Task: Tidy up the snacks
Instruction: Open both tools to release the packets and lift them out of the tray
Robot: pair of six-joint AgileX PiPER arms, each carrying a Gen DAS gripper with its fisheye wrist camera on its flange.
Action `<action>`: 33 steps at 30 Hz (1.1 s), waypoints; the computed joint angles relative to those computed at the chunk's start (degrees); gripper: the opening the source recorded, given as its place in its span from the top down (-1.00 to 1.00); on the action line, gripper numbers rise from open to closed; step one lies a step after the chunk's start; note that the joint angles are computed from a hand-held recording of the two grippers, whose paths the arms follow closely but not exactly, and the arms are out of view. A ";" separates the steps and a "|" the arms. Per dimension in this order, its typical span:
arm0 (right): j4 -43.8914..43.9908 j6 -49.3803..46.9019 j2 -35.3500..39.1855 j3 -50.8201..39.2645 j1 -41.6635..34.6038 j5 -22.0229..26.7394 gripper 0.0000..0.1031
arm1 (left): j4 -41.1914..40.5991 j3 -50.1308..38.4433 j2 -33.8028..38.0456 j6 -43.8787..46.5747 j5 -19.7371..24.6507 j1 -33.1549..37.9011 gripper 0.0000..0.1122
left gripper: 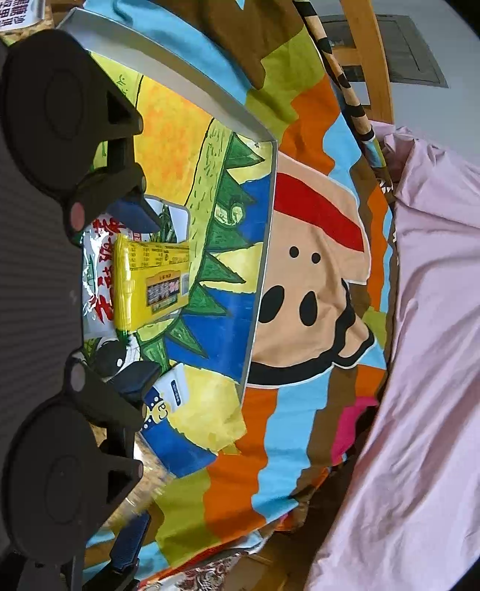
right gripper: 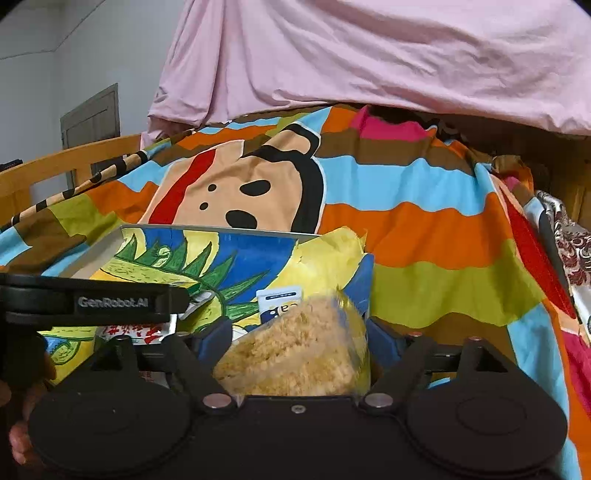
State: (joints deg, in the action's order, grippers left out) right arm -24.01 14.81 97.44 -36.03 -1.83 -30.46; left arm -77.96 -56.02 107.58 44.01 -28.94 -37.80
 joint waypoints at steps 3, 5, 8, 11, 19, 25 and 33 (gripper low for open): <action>1.18 -1.38 -0.43 0.55 0.06 -1.13 -0.70 | 0.94 1.20 -0.97 -1.98 -1.00 -0.51 -0.51; 2.84 -3.01 -0.97 1.33 0.26 -2.33 -0.76 | 0.21 1.85 -1.78 -1.27 -2.43 -1.22 -0.55; 3.57 -3.65 -2.19 2.50 -0.03 -4.13 -0.85 | 0.62 3.54 -3.79 -2.28 -4.54 -2.18 -0.66; 3.65 -3.14 -4.04 4.35 -0.68 -6.88 -0.89 | 0.41 5.74 -6.77 -3.53 -7.28 -3.55 -0.73; 2.91 -2.44 -13.01 11.97 -2.57 -13.27 -0.98 | -3.97 11.37 -16.57 -0.96 -14.30 -7.88 -0.82; -10.56 6.48 -25.15 17.42 -7.38 -11.98 -0.98 | -9.96 16.25 -24.75 2.13 -21.43 -14.86 -0.82; -32.58 28.18 -46.17 23.56 -16.10 -8.44 -0.98 | -17.95 23.08 -34.85 1.24 -33.74 -28.36 -0.83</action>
State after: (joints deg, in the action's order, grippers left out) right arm -56.59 42.99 51.27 -12.47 -17.93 -38.90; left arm -95.91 -32.94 72.73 45.26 -62.67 -66.17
